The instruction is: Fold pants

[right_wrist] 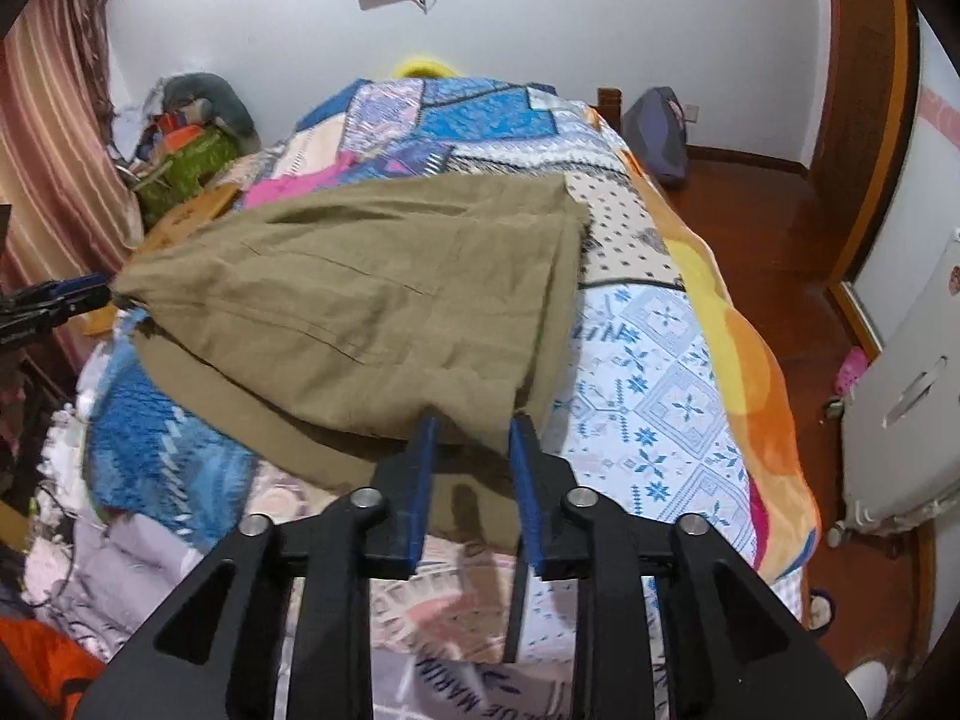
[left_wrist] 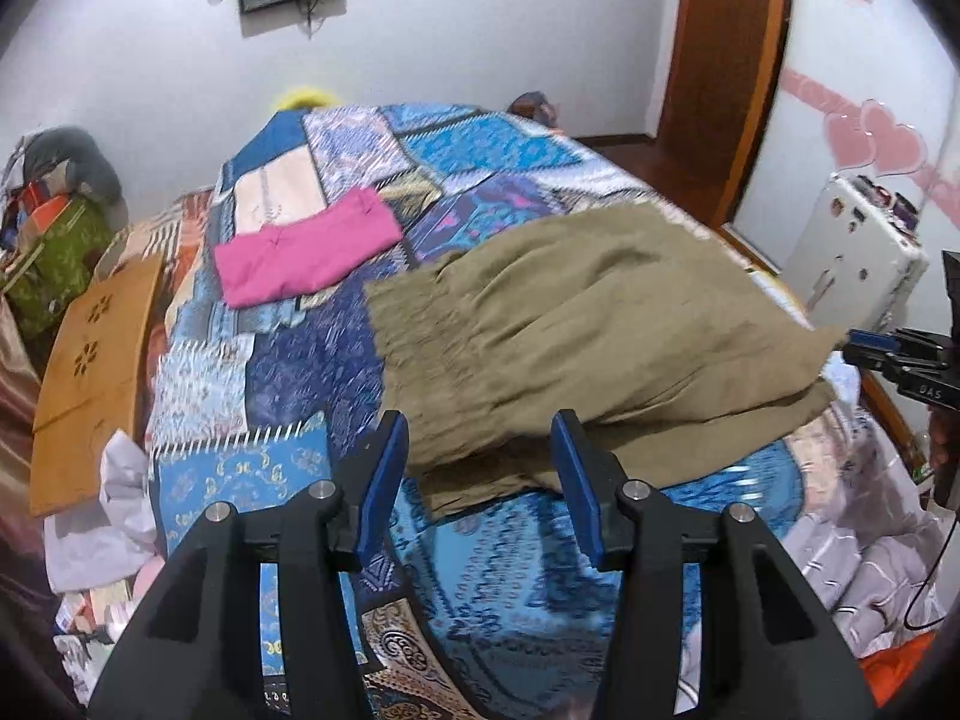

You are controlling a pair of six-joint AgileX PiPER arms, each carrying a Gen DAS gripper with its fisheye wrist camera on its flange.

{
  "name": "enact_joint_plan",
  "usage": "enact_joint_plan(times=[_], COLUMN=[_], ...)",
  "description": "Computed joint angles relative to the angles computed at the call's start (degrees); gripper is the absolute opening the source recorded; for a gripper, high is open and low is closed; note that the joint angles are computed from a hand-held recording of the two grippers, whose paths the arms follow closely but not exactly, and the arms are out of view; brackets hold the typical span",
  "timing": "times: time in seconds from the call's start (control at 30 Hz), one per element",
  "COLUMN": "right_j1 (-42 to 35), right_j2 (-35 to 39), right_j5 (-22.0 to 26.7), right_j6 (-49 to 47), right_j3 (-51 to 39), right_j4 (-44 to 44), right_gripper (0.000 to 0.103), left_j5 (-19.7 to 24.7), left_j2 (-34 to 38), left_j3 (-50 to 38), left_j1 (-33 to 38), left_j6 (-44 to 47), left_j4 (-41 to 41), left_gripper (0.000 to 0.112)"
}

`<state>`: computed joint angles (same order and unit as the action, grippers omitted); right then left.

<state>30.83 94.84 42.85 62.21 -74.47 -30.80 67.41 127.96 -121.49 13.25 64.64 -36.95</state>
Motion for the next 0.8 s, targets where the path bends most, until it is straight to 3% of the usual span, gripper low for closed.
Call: enact_joint_plan(times=[0.23,0.33,0.63,0.77,0.8], right_j1=[1.9,2.6,2.4,2.4,2.4], right_j2=[2.4,5.0,12.7,15.1,15.6], right_j5=[0.3,0.1,-0.1,0.2,0.3], right_j6=[-2.3,-3.5,-12.9,-15.9,-16.8], right_j3=[-6.8,-10.2,-18.2,-20.3,-20.9], right_j4=[-1.0,-1.1,5.8,8.6,9.3], right_gripper=[0.035,0.045,0.046,0.048,0.049], left_j5=[-6.4,-11.1,-22.1,-22.2,-20.9], left_j2=[-7.6,-8.9,-9.9,-9.4,-8.9], left_j3=[12.5,17.5,26.4,25.7,24.5], left_j1=[-4.3,-7.4,-10.7,-11.2,-11.2], left_j6=[9.5,12.0,20.9,21.4,20.7], left_j4=[0.2,3.0,4.9,3.8,3.8], left_gripper=[0.049,0.050,0.059,0.055,0.048])
